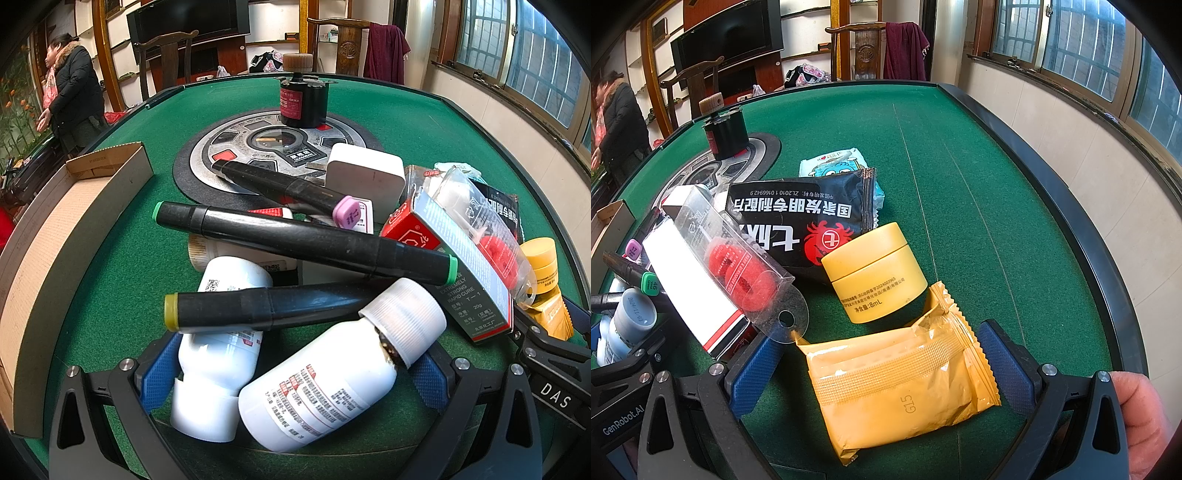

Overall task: Organize objects
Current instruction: 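Grasp the white medicine bottle with the left gripper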

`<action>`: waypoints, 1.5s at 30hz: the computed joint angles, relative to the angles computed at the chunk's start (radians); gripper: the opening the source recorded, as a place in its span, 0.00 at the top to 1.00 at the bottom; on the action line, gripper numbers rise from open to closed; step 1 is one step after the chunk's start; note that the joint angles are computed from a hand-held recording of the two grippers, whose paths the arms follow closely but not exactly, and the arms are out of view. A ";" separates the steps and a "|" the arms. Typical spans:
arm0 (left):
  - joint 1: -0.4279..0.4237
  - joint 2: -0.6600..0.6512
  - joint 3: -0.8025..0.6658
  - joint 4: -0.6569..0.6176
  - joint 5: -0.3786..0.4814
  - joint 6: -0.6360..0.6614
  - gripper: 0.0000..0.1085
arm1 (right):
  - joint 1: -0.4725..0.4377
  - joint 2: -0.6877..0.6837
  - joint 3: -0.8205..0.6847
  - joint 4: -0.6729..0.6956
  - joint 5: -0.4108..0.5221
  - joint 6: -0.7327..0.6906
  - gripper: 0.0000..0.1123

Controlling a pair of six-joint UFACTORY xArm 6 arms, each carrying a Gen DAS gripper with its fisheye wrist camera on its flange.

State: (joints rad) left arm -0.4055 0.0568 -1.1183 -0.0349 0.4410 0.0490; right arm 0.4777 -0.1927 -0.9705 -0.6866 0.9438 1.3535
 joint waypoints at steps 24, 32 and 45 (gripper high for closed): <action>0.041 -0.025 -0.026 -0.261 0.159 0.455 0.05 | 0.001 -0.003 0.002 0.001 0.001 0.000 0.08; 0.040 -0.024 -0.026 -0.260 0.159 0.454 0.05 | 0.001 -0.003 0.002 0.001 0.002 0.000 0.08; 0.142 -0.035 -0.100 -0.572 0.339 0.686 0.05 | 0.000 0.001 -0.001 0.001 0.000 -0.001 0.08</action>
